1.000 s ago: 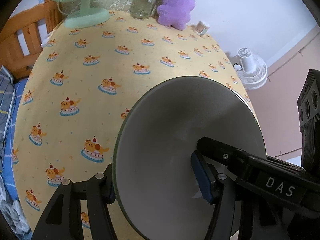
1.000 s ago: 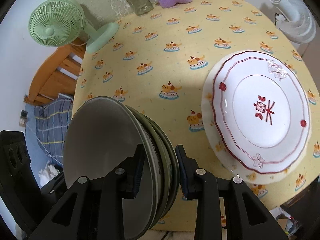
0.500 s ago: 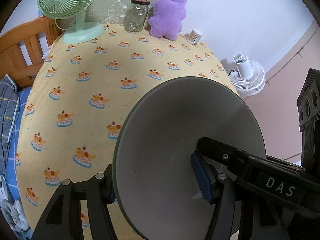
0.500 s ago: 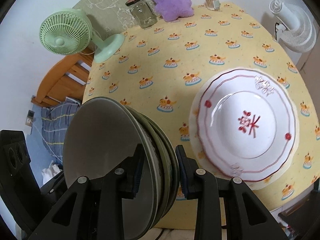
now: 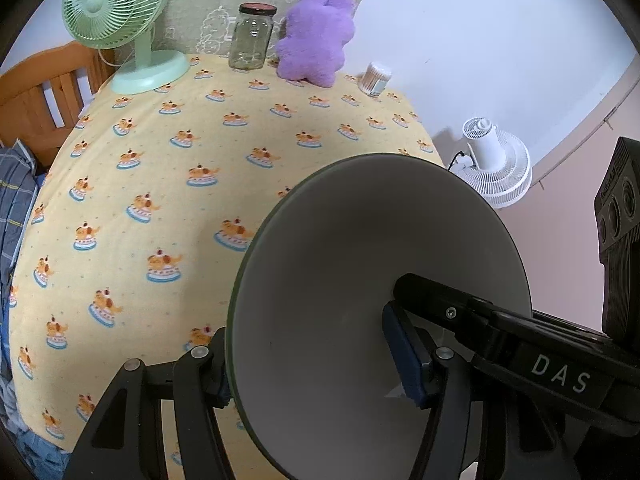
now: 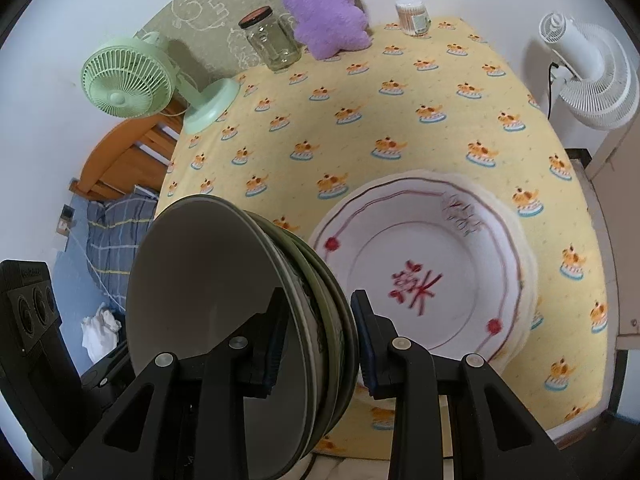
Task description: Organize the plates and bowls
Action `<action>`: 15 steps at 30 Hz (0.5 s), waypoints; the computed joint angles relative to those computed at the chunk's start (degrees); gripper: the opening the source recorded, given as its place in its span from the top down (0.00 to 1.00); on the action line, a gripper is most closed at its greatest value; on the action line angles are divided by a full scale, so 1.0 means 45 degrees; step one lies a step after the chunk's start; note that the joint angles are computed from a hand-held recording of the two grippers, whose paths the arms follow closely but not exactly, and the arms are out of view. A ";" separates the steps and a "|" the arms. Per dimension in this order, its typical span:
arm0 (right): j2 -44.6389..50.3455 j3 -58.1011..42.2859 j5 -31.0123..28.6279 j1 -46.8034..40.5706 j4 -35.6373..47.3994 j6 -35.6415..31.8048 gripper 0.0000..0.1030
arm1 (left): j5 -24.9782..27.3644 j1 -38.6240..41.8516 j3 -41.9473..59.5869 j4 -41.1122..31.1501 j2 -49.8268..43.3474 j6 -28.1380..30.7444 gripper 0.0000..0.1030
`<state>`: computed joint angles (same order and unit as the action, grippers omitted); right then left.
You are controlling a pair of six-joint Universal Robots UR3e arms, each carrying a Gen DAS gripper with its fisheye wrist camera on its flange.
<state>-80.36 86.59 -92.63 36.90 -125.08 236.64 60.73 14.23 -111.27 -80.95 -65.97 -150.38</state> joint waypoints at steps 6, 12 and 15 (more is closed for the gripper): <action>-0.1430 0.1867 0.0619 -0.0967 -0.0519 -0.0915 0.66 | 0.0518 -0.1639 -0.0239 0.1705 -0.0499 -0.1988 0.39; -0.2441 0.3222 0.1341 -0.2000 -0.0824 -0.2001 0.66 | 0.1107 -0.3043 -0.0323 0.3213 -0.1205 -0.3805 0.39; -0.2847 0.3822 0.1706 -0.2522 -0.0940 -0.2530 0.66 | 0.1383 -0.3637 -0.0274 0.3831 -0.1675 -0.4556 0.39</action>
<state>-93.17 103.79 -84.95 25.55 -129.31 225.25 66.95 -2.13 -112.50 -63.71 -73.50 -170.88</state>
